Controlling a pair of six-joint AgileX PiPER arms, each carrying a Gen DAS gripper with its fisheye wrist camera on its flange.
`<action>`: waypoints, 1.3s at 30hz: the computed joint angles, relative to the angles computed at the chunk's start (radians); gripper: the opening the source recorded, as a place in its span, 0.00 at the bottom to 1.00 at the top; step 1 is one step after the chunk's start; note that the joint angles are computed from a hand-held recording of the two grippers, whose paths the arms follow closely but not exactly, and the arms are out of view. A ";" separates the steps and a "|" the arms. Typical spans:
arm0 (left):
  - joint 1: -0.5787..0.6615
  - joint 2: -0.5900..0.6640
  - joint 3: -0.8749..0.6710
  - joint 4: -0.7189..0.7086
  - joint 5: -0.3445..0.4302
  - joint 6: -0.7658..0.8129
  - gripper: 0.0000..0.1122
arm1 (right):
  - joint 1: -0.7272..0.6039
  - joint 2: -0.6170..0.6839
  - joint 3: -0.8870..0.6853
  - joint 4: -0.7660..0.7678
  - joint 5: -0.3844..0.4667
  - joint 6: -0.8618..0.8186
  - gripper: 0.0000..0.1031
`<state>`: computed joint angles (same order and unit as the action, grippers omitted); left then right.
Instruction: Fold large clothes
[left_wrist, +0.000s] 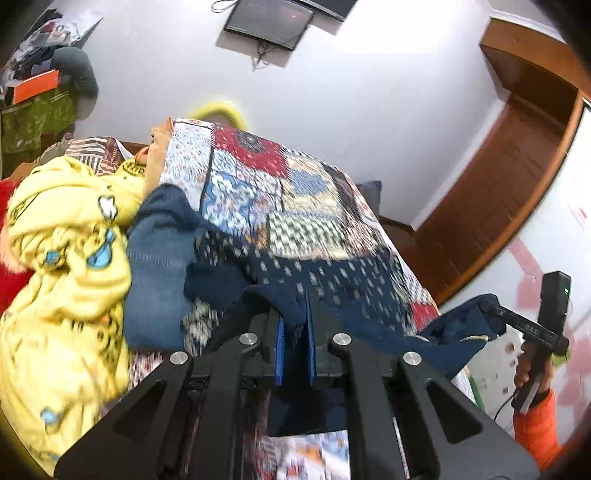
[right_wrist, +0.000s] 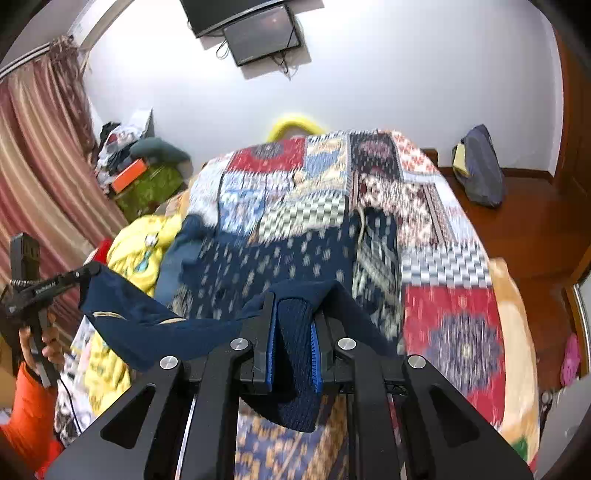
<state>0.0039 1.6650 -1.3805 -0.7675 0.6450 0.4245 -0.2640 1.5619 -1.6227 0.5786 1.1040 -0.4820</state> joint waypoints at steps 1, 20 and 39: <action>-0.007 0.053 -0.064 0.041 -0.001 -0.053 0.08 | 0.015 0.043 -0.048 -0.013 -0.013 0.021 0.13; -0.073 0.848 -0.956 0.520 0.278 -0.512 0.10 | 0.065 0.623 -0.546 -0.150 0.021 0.269 0.14; -0.187 0.442 -0.492 0.653 0.089 -0.400 0.62 | 0.133 0.277 -0.181 -0.224 -0.086 0.058 0.37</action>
<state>-0.1828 2.1070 -1.8720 -0.1144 0.7343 0.0242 -0.1307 1.8389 -1.8037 0.3548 1.0176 -0.4235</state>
